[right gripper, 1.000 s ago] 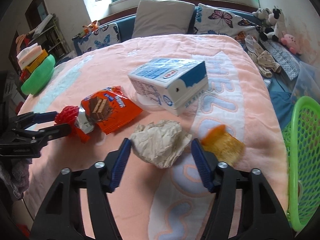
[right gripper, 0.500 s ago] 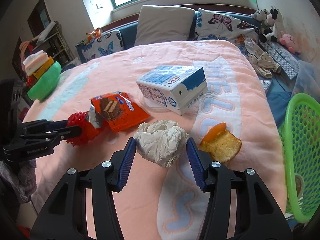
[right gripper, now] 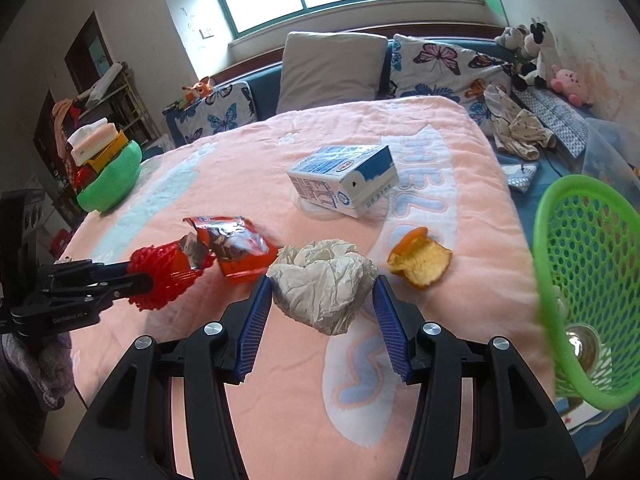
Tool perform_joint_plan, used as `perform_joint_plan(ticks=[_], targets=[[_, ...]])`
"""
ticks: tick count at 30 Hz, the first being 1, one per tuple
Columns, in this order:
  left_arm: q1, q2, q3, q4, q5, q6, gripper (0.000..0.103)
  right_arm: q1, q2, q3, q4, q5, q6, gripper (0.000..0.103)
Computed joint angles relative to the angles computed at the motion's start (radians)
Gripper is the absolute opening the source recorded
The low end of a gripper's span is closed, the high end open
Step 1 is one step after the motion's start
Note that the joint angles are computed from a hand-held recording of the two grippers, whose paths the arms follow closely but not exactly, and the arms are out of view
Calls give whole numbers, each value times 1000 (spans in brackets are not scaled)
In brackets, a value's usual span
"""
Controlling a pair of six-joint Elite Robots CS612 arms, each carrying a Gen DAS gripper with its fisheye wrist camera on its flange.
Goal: Collect trash
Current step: 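Carry tissue and scrubber over the green basket and open both tools to drop them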
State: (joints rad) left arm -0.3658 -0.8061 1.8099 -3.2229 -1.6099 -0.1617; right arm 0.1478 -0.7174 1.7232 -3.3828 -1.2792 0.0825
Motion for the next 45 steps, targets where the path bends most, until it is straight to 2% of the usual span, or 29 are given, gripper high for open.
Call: perform_joint_plan(ticks=[9, 20, 32, 45], targets=[[-12, -28, 24, -58, -26, -3, 33, -16, -19, 37, -58, -9, 27, 53], [-41, -24, -14, -45, -73, 29, 33, -54, -47, 96, -131, -54, 75, 53], [-94, 9, -109, 31, -150, 73, 33, -123, -81, 158, -157, -165, 111, 54], [-156, 47, -217, 125, -163, 128, 33, -194, -74, 189, -135, -233, 168, 59]])
